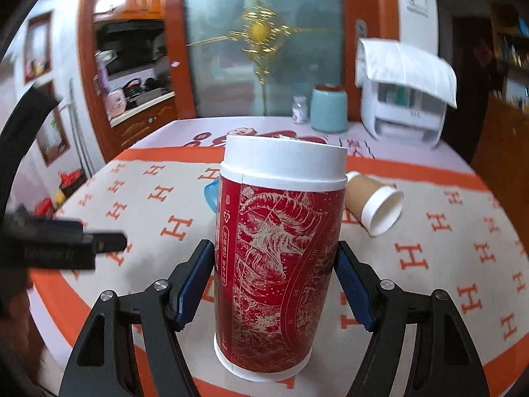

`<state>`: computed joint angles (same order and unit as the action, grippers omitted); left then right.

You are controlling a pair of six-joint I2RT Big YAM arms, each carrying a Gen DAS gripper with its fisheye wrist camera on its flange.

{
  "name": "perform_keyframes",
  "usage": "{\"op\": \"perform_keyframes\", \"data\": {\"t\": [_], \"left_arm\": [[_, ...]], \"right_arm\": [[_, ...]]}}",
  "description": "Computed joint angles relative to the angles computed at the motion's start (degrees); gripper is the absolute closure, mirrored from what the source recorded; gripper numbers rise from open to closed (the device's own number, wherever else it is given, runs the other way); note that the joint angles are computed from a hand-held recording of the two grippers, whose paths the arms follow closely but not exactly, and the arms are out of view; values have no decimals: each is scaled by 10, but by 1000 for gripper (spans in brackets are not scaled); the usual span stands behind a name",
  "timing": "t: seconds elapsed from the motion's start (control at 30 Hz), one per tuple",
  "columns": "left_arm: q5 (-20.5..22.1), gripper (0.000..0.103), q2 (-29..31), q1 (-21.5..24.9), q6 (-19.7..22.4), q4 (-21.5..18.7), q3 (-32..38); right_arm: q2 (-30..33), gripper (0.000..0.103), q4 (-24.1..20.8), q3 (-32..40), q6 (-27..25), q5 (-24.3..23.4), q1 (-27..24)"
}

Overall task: Flip cup upside down
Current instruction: 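Rotate the right gripper to turn the red cup lid-up, then lower the red cup upright onto the cloth and open the right gripper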

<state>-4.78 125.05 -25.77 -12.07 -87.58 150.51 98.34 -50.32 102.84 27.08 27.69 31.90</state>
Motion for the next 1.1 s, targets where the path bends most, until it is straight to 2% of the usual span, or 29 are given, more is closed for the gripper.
{"op": "perform_keyframes", "data": {"t": [0.13, 0.23, 0.4, 0.53, 0.7, 0.8, 0.93, 1.03, 1.1], "left_arm": [[3, 20, -18, -3, -2, 16, -34], [-1, 20, -34, -8, 6, 32, -59], [-2, 20, -56, -16, 18, 49, -85], [1, 16, -68, -21, 20, 43, -93], [24, 15, -85, -24, 21, 21, -98], [35, 15, -98, -27, 21, 8, -95], [27, 15, -99, -36, 21, -24, -62], [22, 14, -95, -43, 16, -52, -26], [19, 5, -88, -48, 14, -72, 2]], "right_arm": [[-8, 29, 4, -19, -28, 31, 25], [-11, 28, -9, -23, -28, 24, 32], [-24, 22, -30, -36, 7, 21, 46], [-36, 20, -48, -40, 28, 15, 50], [-58, 20, -88, -35, 67, 9, 57], [-75, 20, -123, -21, 99, 0, 57], [-95, 20, -179, 16, 150, -18, 53], [-96, 20, -239, 65, 183, -28, 48], [-87, 19, -298, 111, 210, -30, 48]]}}
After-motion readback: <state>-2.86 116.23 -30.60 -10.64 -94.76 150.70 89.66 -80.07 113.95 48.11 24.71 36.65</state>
